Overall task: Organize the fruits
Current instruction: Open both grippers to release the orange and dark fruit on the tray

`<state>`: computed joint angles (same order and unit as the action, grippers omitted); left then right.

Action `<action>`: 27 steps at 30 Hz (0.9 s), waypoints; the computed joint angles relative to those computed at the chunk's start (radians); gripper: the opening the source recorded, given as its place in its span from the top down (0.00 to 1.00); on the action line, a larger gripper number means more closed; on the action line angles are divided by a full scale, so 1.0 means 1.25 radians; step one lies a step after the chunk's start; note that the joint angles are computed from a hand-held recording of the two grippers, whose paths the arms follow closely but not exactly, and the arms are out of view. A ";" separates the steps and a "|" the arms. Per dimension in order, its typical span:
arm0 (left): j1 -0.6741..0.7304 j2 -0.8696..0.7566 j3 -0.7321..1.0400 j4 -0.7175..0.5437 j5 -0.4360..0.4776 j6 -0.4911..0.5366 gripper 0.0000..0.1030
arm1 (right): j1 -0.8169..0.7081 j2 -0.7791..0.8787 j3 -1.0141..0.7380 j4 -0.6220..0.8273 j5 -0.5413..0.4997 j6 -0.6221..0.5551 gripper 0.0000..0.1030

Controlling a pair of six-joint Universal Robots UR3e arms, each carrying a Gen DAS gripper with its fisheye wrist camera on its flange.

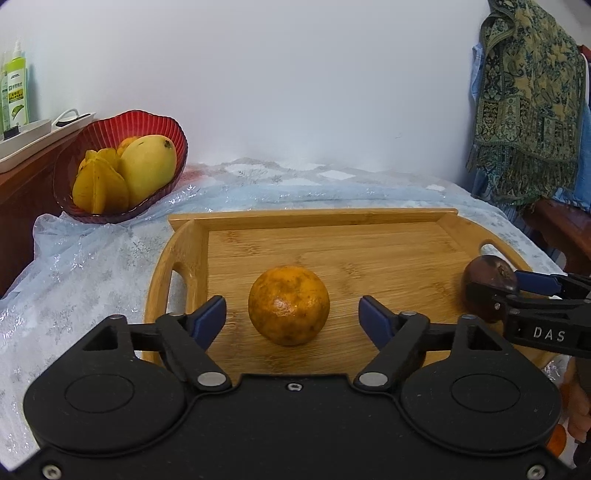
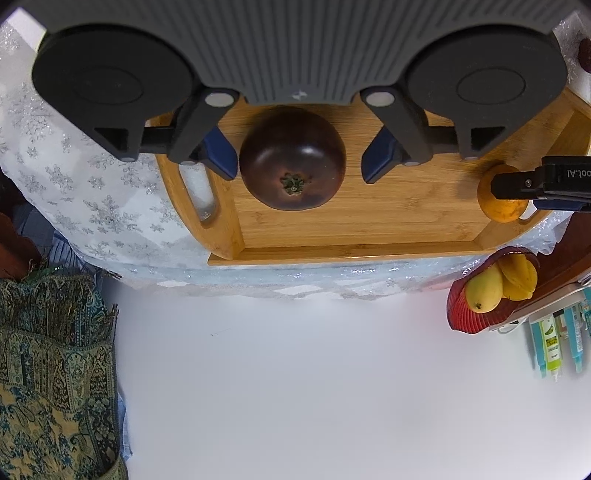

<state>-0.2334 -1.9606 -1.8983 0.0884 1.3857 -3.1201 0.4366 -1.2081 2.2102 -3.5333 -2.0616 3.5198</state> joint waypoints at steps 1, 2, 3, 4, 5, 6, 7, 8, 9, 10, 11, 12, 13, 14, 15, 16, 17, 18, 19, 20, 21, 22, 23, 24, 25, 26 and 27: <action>0.001 0.005 -0.007 0.004 -0.003 -0.004 0.19 | 0.008 0.001 -0.001 -0.002 -0.010 -0.003 0.14; 0.002 0.011 -0.016 0.009 -0.003 -0.010 0.17 | 0.015 0.002 0.000 -0.006 -0.020 -0.004 0.13; 0.004 0.018 -0.028 0.016 -0.005 -0.015 0.13 | 0.022 0.000 0.004 -0.010 -0.027 -0.002 0.13; 0.006 0.026 -0.042 0.027 -0.009 -0.018 0.11 | 0.028 -0.002 0.012 -0.017 -0.032 0.001 0.13; 0.008 0.034 -0.058 0.039 -0.013 -0.018 0.10 | 0.034 -0.005 0.020 -0.025 -0.036 0.004 0.12; 0.008 0.044 -0.073 0.047 -0.013 -0.018 0.08 | 0.040 -0.008 0.026 -0.031 -0.041 0.009 0.12; 0.009 0.053 -0.088 0.055 -0.014 -0.016 0.07 | 0.046 -0.011 0.034 -0.040 -0.047 0.015 0.11; 0.010 0.062 -0.104 0.066 -0.016 -0.015 0.06 | 0.055 -0.015 0.044 -0.049 -0.055 0.021 0.11; 0.011 0.073 -0.121 0.076 -0.017 -0.015 0.05 | 0.062 -0.018 0.051 -0.055 -0.062 0.029 0.11; 0.011 0.084 -0.136 0.081 -0.017 -0.019 0.05 | 0.068 -0.022 0.059 -0.059 -0.067 0.035 0.11; 0.011 0.098 -0.152 0.085 -0.021 -0.022 0.05 | 0.078 -0.027 0.067 -0.064 -0.074 0.044 0.10; 0.014 0.111 -0.169 0.090 -0.029 -0.026 0.04 | 0.088 -0.030 0.074 -0.068 -0.083 0.052 0.10; 0.015 0.124 -0.185 0.097 -0.035 -0.030 0.04 | 0.098 -0.035 0.080 -0.067 -0.092 0.059 0.09; 0.016 0.136 -0.201 0.104 -0.041 -0.035 0.04 | 0.109 -0.040 0.085 -0.066 -0.101 0.062 0.07; 0.015 0.147 -0.215 0.111 -0.043 -0.039 0.03 | 0.123 -0.045 0.089 -0.063 -0.114 0.062 0.07; 0.013 0.157 -0.230 0.120 -0.043 -0.042 0.01 | 0.136 -0.049 0.090 -0.060 -0.128 0.059 0.05; 0.011 0.166 -0.244 0.130 -0.041 -0.045 0.00 | 0.153 -0.052 0.092 -0.057 -0.149 0.056 0.03; 0.008 0.175 -0.258 0.136 -0.036 -0.048 0.00 | 0.170 -0.054 0.094 -0.055 -0.170 0.054 0.01; 0.003 0.185 -0.270 0.138 -0.030 -0.051 0.00 | 0.186 -0.056 0.098 -0.057 -0.188 0.052 0.00; -0.001 0.195 -0.283 0.140 -0.025 -0.051 0.00 | 0.202 -0.060 0.103 -0.056 -0.205 0.052 0.00; -0.003 0.206 -0.296 0.141 -0.024 -0.049 0.00 | 0.215 -0.065 0.108 -0.053 -0.219 0.055 0.00; -0.006 0.218 -0.311 0.144 -0.022 -0.047 0.00 | 0.226 -0.070 0.115 -0.053 -0.228 0.059 0.00; -0.008 0.228 -0.322 0.145 -0.020 -0.044 0.00 | 0.237 -0.074 0.123 -0.055 -0.234 0.063 0.00; -0.012 0.240 -0.338 0.151 -0.015 -0.043 0.00 | 0.247 -0.078 0.131 -0.059 -0.239 0.068 0.00; -0.017 0.251 -0.354 0.159 -0.008 -0.042 0.00 | 0.257 -0.079 0.137 -0.061 -0.245 0.073 0.00; -0.024 0.261 -0.369 0.166 0.000 -0.042 0.00 | 0.270 -0.078 0.141 -0.063 -0.258 0.081 0.00; -0.030 0.272 -0.384 0.170 0.006 -0.042 0.00 | 0.285 -0.075 0.145 -0.063 -0.272 0.088 0.00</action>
